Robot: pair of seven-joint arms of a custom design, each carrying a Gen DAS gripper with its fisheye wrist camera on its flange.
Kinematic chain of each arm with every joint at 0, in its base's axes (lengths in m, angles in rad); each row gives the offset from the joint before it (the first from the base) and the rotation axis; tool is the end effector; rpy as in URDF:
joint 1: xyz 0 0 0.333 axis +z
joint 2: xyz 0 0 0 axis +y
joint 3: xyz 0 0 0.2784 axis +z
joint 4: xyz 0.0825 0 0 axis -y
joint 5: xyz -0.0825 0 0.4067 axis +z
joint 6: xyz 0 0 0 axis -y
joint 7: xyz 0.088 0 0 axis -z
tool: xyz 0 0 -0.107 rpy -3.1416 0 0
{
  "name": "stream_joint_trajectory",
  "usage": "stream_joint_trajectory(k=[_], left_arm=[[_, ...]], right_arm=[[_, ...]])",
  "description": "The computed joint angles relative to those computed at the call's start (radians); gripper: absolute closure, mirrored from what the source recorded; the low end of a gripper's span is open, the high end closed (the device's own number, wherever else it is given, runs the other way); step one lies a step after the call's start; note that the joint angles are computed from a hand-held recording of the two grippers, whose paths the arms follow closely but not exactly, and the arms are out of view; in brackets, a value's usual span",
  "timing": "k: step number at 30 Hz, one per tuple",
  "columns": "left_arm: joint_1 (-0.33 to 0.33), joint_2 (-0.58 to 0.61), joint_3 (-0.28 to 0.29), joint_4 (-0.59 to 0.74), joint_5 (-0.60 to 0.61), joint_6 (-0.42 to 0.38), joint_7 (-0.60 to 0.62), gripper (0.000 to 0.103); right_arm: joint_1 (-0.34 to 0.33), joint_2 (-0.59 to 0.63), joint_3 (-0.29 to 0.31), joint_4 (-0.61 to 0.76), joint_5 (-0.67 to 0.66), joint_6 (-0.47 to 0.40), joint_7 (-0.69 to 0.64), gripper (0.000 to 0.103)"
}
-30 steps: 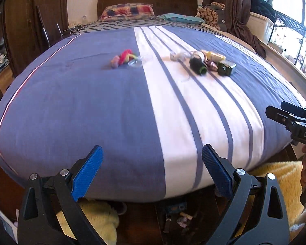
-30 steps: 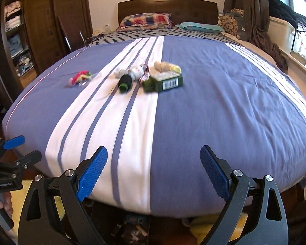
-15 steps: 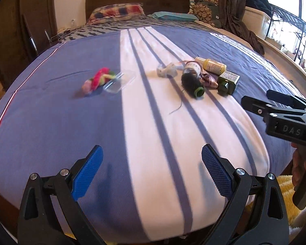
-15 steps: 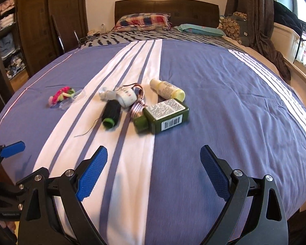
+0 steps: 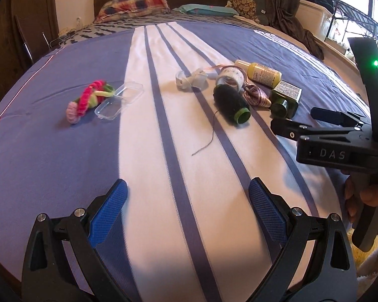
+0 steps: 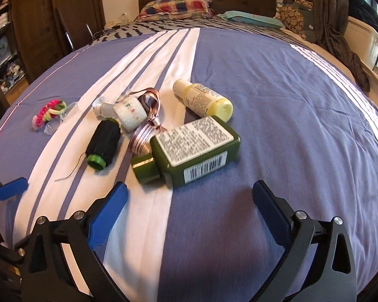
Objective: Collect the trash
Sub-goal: 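Grasp the green bottle with the right tool while the left tool grasps the black spool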
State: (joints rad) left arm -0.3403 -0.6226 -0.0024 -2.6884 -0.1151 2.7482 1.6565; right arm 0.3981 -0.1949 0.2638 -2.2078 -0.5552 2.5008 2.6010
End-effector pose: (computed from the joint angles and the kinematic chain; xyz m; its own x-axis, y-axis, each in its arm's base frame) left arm 0.4135 -0.1426 0.4589 -0.3464 -0.9370 0.0458 -0.7367 0.2415 -0.6317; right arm 0.4358 0.3490 0.4645 0.0166 -0.9997 -0.0190 -0.7888 -0.0014 -0.6147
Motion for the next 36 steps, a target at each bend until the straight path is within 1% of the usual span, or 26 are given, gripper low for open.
stream_joint_trajectory(k=[7, 8, 9, 11, 14, 18, 20, 21, 23, 25, 27, 28, 29, 30, 32, 33, 34, 36], left_arm=[[-0.008, 0.061, -0.001, 0.048, -0.016, 0.011, 0.011, 0.011], [-0.011, 0.068, -0.001, 0.054, -0.02, 0.012, 0.013, 0.011], [-0.013, 0.076, 0.001, 0.061, -0.025, 0.012, 0.017, 0.011], [-0.024, 0.086, 0.005, 0.072, -0.042, 0.013, 0.028, 0.011], [-0.039, 0.107, 0.009, 0.093, -0.069, 0.013, 0.044, 0.011], [-0.038, 0.15, -0.01, 0.134, -0.084, 0.025, 0.052, 0.013], [-0.042, 0.179, -0.009, 0.16, -0.1, 0.027, 0.058, 0.02], [-0.042, 0.202, -0.012, 0.181, -0.109, 0.03, 0.057, 0.021], [-0.027, 0.231, -0.031, 0.206, -0.106, 0.034, 0.045, 0.027], [-0.015, 0.262, -0.047, 0.234, -0.105, 0.032, 0.03, 0.03], [0.001, 0.284, -0.066, 0.257, -0.091, 0.029, 0.015, 0.03], [0.01, 0.297, -0.075, 0.27, -0.081, 0.027, 0.006, 0.033], [0.022, 0.313, -0.087, 0.286, -0.065, 0.021, -0.011, 0.038], [0.03, 0.322, -0.094, 0.296, -0.057, 0.018, -0.021, 0.041], [0.04, 0.337, -0.102, 0.315, -0.046, 0.01, -0.033, 0.055], [0.039, 0.339, -0.1, 0.319, -0.051, 0.006, -0.028, 0.059], [0.04, 0.339, -0.1, 0.321, -0.053, 0.003, -0.024, 0.07], [0.042, 0.329, -0.101, 0.31, -0.054, 0.003, -0.017, 0.074]], right_arm=[[0.004, 0.059, -0.025, 0.063, 0.014, -0.012, -0.062, 0.004], [0.006, 0.061, -0.03, 0.065, 0.015, -0.009, -0.07, 0.004], [0.008, 0.062, -0.033, 0.065, 0.015, -0.003, -0.078, 0.008], [0.009, 0.057, -0.039, 0.055, 0.016, 0.026, -0.098, 0.016], [0.004, 0.043, -0.04, 0.038, 0.019, 0.053, -0.102, 0.016], [-0.012, -0.008, -0.02, -0.004, -0.027, 0.044, -0.055, 0.016], [-0.022, -0.046, -0.015, -0.039, -0.024, 0.044, -0.043, 0.016], [-0.027, -0.061, -0.012, -0.053, -0.019, 0.045, -0.045, 0.016], [-0.039, -0.09, -0.003, -0.082, -0.01, 0.043, -0.045, 0.016], [-0.049, -0.115, 0.004, -0.11, 0.004, 0.053, -0.048, 0.016], [-0.062, -0.137, 0.012, -0.137, 0.014, 0.066, -0.046, 0.016], [-0.068, -0.149, 0.016, -0.153, 0.019, 0.077, -0.042, 0.016], [-0.075, -0.156, 0.024, -0.16, 0.022, 0.082, -0.039, 0.016], [-0.081, -0.16, 0.031, -0.164, 0.023, 0.084, -0.036, 0.016], [-0.089, -0.17, 0.045, -0.172, 0.024, 0.084, -0.033, 0.016], [-0.092, -0.173, 0.051, -0.174, 0.025, 0.081, -0.032, 0.016], [-0.094, -0.177, 0.057, -0.176, 0.025, 0.078, -0.03, 0.016], [-0.096, -0.181, 0.063, -0.179, 0.029, 0.078, -0.029, 0.016]])
